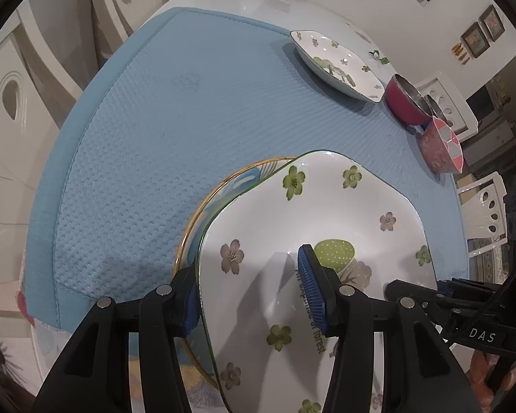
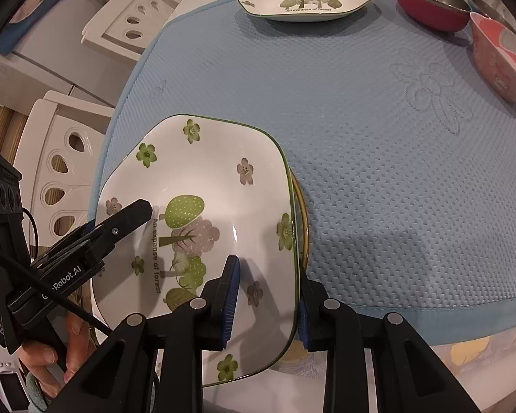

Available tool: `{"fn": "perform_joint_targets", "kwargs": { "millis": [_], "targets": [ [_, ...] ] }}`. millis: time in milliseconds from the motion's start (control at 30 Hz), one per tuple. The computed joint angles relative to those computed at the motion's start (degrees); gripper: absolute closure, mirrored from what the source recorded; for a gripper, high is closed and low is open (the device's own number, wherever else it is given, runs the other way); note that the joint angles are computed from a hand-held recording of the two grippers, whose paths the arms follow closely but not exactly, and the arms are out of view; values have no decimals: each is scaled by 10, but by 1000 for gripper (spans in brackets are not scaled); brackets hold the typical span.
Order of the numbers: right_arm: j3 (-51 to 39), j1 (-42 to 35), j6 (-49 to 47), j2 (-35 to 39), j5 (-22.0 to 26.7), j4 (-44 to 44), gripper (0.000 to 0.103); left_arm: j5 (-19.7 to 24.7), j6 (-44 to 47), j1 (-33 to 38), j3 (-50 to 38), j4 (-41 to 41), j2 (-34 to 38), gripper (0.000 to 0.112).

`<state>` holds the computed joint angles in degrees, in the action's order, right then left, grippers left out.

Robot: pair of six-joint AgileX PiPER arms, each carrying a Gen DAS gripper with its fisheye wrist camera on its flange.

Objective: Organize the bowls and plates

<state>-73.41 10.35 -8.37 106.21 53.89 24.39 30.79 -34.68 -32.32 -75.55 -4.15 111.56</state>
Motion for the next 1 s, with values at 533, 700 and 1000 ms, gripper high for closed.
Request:
{"fn": "perform_joint_targets", "kwargs": {
  "millis": [533,700,1000],
  "targets": [
    [-11,-2,4,14,10,1,76,-3,-10,2,2,0,4,66],
    [-18,0,12,16,17,-4,76,-2,-4,4,1,-6,4,66],
    [-33,-12,15,21,42,1,76,-7,16,8,2,-26,7,66]
  ]
}}
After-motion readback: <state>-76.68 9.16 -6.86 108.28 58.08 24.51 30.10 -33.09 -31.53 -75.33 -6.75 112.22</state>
